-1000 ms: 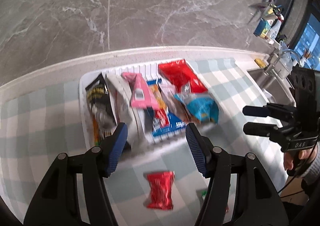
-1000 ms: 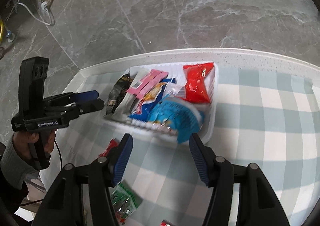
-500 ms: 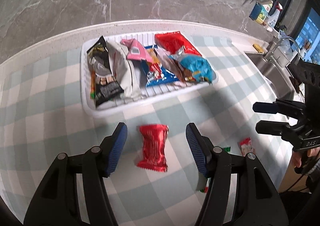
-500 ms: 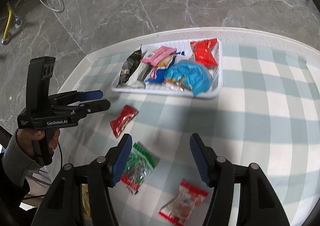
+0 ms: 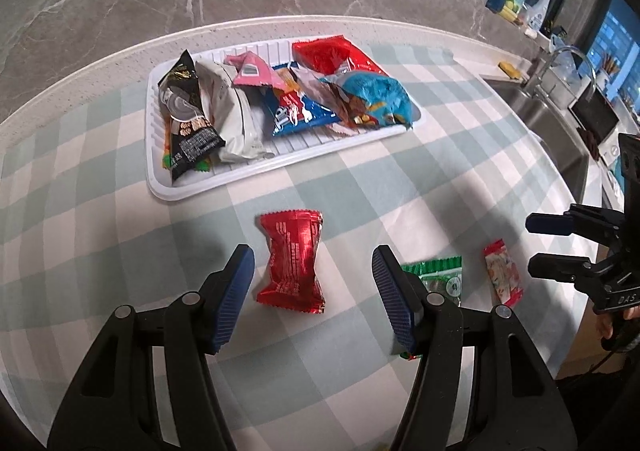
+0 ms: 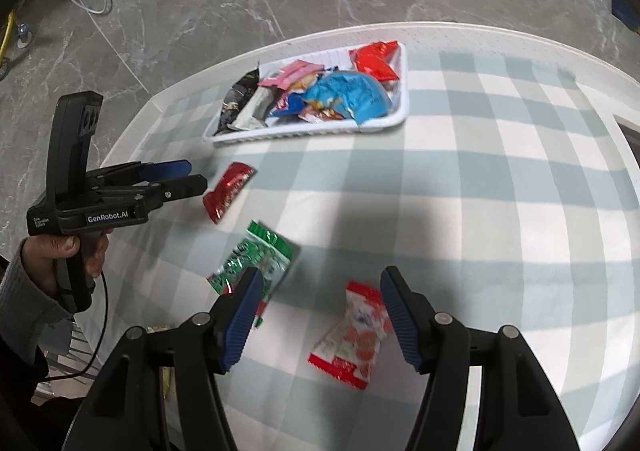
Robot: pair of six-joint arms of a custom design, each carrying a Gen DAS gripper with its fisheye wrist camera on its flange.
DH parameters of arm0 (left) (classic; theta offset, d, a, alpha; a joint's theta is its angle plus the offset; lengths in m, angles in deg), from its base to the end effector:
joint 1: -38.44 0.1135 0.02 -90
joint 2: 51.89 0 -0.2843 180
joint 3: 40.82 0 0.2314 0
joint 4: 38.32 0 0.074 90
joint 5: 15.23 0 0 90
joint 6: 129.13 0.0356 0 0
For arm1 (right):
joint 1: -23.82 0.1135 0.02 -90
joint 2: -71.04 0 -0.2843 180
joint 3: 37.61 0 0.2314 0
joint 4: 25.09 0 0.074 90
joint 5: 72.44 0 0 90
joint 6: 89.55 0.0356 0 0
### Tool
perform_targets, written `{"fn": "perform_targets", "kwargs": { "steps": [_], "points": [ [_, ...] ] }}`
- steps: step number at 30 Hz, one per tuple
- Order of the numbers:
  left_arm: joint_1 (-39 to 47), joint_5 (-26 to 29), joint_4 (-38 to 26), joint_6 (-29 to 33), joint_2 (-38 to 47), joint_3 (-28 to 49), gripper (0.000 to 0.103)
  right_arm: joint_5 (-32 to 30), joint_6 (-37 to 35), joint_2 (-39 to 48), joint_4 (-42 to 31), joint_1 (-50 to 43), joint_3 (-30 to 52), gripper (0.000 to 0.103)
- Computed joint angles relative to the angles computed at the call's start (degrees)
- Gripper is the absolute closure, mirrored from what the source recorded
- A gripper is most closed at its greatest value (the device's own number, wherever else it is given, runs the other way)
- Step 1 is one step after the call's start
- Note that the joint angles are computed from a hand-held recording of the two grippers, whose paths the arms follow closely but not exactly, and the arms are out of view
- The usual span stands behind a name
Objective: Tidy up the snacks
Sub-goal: 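Move left tool to red candy while right tool approaches red-white printed packet, then close left tool on red candy while right tool grasps red-white packet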
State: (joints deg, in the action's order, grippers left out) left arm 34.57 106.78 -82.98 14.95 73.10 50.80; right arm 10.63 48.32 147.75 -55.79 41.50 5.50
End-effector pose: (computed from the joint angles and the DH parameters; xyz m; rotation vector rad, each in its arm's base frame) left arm 0.3957 -0.0457 0.1172 1.3597 2.2902 -0.5731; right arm 0.1843 0.0633 0.1636 0.6890 2.7023 0.4863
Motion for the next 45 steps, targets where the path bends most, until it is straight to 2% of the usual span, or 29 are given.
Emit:
{"fn": "perform_targets", "kwargs": {
  "steps": [19, 36, 38, 41, 43, 45],
  "points": [
    [-0.51, -1.75, 1.09, 2.31, 4.34, 1.5, 0.041, 4.55, 9.81, 2.69, -0.58, 7.68, -2.1, 0.037],
    [-2.59, -4.27, 0.57, -0.18, 10.21, 7.29, 0.041, 5.02, 9.54, 11.48, -1.24, 9.4, 1.51, 0.037],
    [-2.95, -4.15, 0.98, -0.42, 10.62, 7.53, 0.041, 5.88, 8.76, 12.45, -2.73, 9.99, 2.72, 0.04],
    [-3.39, -3.81, 0.7, -0.19, 11.08, 8.09, 0.041, 7.64, 7.7, 13.76, -5.0, 10.98, 4.32, 0.051],
    [-3.72, -3.59, 0.92, 0.21, 11.28, 8.21, 0.042, 8.44, 6.84, 13.94, -5.86, 11.15, 4.73, 0.065],
    [-3.86, -3.71, 1.93, 0.59, 10.97, 7.41, 0.046, 8.53, 6.19, 13.74, -6.1, 10.99, 4.62, 0.065]
  ]
}}
